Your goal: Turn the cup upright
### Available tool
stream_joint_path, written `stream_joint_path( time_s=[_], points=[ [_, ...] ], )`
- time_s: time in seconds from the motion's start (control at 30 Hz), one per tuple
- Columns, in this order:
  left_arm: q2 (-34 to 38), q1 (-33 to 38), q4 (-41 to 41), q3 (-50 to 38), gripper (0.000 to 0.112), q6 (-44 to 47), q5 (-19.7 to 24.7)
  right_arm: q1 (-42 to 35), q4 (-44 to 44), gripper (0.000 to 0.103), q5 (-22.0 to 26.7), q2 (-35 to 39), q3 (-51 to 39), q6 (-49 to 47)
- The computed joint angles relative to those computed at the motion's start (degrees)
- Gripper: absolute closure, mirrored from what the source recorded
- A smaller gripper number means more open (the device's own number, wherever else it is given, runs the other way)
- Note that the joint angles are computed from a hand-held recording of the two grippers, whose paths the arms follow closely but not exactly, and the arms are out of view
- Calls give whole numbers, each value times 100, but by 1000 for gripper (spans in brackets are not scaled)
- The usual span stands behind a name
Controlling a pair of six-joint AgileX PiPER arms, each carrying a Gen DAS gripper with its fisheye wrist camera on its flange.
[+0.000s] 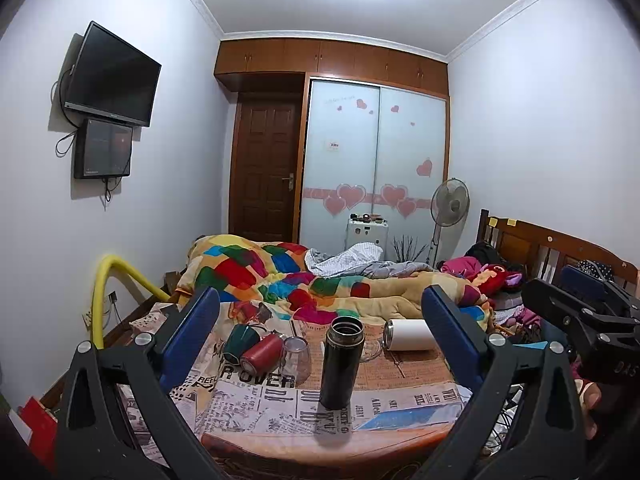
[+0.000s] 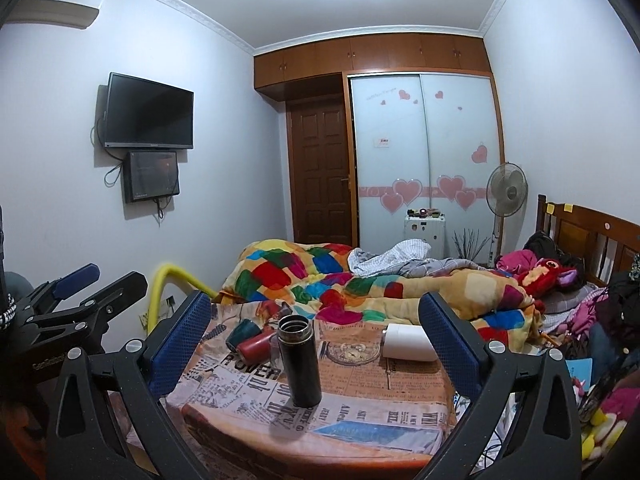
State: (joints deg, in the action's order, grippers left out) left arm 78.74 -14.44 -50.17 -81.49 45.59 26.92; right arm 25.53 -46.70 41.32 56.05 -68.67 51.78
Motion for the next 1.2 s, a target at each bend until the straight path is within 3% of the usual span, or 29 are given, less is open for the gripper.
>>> stream_joint_path(
  time_s=[0.43, 1.2],
  points=[
    [111, -54, 55, -29, 11, -46, -32, -339, 467, 0, -255, -89, 164, -382],
    [150, -66, 132, -102, 11, -128, -12, -369, 519, 0, -299, -74, 179, -407]
  ],
)
